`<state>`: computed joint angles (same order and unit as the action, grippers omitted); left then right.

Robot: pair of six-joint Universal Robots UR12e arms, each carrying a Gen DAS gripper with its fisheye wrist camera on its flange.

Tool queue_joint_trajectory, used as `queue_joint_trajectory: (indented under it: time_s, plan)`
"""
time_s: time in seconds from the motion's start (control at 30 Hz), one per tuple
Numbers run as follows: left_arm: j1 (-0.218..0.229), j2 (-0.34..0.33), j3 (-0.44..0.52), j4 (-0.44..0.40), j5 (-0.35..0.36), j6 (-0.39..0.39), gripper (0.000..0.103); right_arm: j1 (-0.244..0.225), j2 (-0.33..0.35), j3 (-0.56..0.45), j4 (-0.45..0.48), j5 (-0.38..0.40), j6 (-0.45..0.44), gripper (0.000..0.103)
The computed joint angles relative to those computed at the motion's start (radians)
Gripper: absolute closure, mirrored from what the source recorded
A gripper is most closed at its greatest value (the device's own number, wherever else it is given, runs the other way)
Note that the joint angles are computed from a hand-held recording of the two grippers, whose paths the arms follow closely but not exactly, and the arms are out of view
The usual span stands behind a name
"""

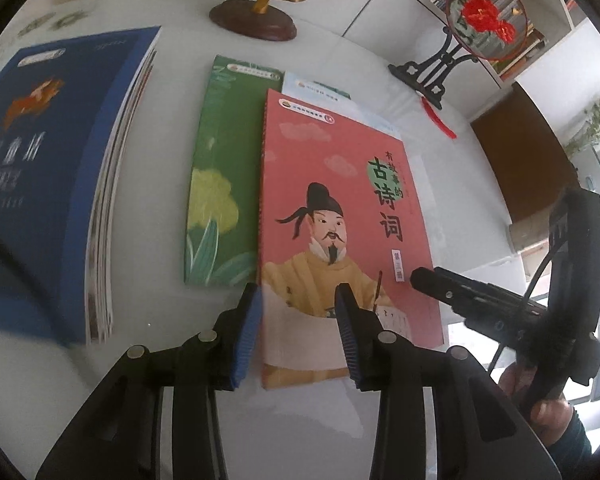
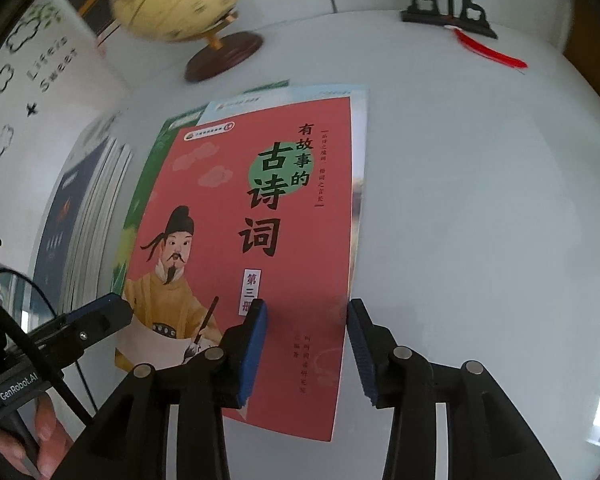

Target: Organize books

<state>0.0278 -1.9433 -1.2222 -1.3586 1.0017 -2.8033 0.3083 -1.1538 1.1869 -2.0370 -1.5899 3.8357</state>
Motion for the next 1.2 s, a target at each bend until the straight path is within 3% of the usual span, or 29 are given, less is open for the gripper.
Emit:
queue_joint_trajectory:
  time_s: [0.23, 0.37, 0.63, 0.7, 0.87, 1.1, 1.2]
  plan:
    - [-0.003, 0.023, -0.039, 0.083, 0.055, -0.063, 0.069, -0.012, -0.067, 0.104, -0.091, 0.089, 0.127, 0.062]
    - [-0.011, 0.023, -0.048, 0.086, 0.086, -0.083, 0.069, -0.005, -0.058, 0.097, -0.067, 0.084, 0.110, 0.062]
    - [-0.022, 0.033, -0.063, 0.069, 0.084, -0.046, 0.066, 0.006, -0.050, 0.094, -0.080, 0.065, 0.081, 0.062]
    - [-0.016, 0.036, -0.061, 0.060, 0.059, -0.044, 0.066, 0.008, -0.049, 0.091, -0.076, 0.058, 0.077, 0.062]
    - [0.014, 0.045, -0.052, 0.027, -0.093, -0.029, 0.066, 0.002, -0.061, 0.111, -0.095, 0.067, 0.088, 0.062]
    - [-0.006, 0.036, -0.049, 0.059, -0.097, -0.026, 0.066, 0.000, -0.064, 0.112, -0.085, 0.040, 0.096, 0.062]
    - [0.005, 0.028, -0.033, 0.018, -0.173, -0.025, 0.066, -0.003, -0.070, 0.118, -0.081, 0.035, 0.099, 0.062]
